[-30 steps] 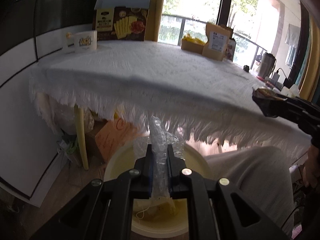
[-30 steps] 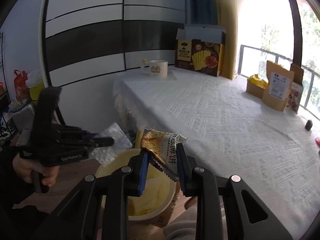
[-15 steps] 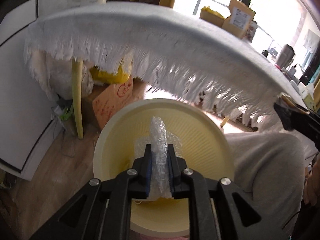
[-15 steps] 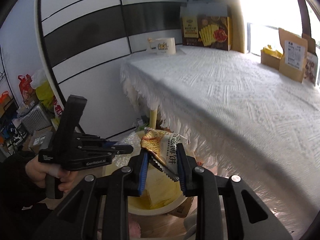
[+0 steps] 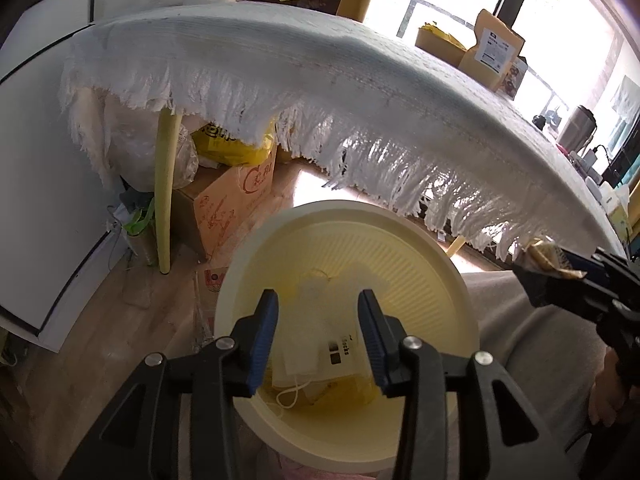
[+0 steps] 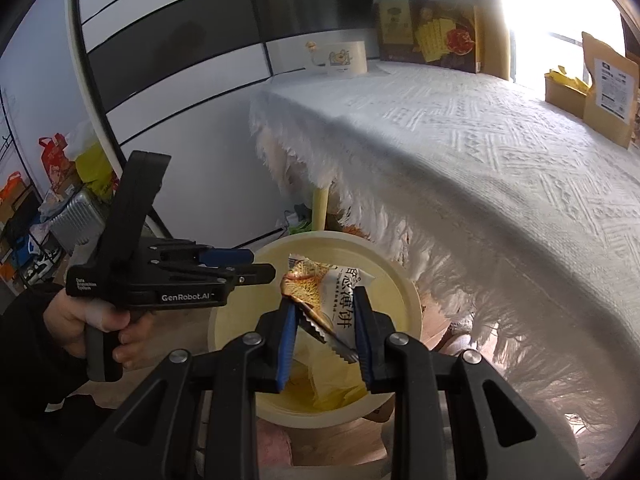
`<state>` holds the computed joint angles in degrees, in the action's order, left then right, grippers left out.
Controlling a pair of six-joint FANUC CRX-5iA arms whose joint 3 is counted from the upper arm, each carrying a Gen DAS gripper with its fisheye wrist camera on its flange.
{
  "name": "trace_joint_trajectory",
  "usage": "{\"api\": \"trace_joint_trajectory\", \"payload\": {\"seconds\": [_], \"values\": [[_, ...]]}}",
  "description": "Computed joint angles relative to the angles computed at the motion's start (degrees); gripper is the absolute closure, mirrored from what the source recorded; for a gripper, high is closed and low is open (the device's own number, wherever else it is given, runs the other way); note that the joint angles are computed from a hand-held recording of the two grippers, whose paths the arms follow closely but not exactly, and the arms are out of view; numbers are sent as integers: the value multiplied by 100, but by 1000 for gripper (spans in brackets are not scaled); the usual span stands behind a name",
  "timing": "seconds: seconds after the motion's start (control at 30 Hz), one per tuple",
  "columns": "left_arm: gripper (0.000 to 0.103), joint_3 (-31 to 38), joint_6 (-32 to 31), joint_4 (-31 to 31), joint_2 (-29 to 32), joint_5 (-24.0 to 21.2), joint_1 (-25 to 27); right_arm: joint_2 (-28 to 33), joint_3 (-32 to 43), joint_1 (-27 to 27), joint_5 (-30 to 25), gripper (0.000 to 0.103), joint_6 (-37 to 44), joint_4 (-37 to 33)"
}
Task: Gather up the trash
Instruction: 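Open the left tool to drop the bubble wrap while the right tool lowers the snack wrapper, then open the right tool to drop the snack wrapper into the wastebasket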
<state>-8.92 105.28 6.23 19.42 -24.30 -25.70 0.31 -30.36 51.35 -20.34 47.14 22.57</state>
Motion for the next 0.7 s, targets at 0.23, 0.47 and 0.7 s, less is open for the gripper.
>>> {"api": "trace_joint_trajectory", "payload": {"seconds": [0.23, 0.47, 0.7], "values": [[61, -196, 309, -250, -237, 127, 101, 201, 362, 148, -324, 78, 795, -757], [61, -455, 674, -546, -568, 260, 218, 559, 933, 206, -697, 78, 1935, -1923], [60, -608, 796, -647, -744, 329, 272, 980, 1552, 90, -1358, 73, 2787, -2846]]}}
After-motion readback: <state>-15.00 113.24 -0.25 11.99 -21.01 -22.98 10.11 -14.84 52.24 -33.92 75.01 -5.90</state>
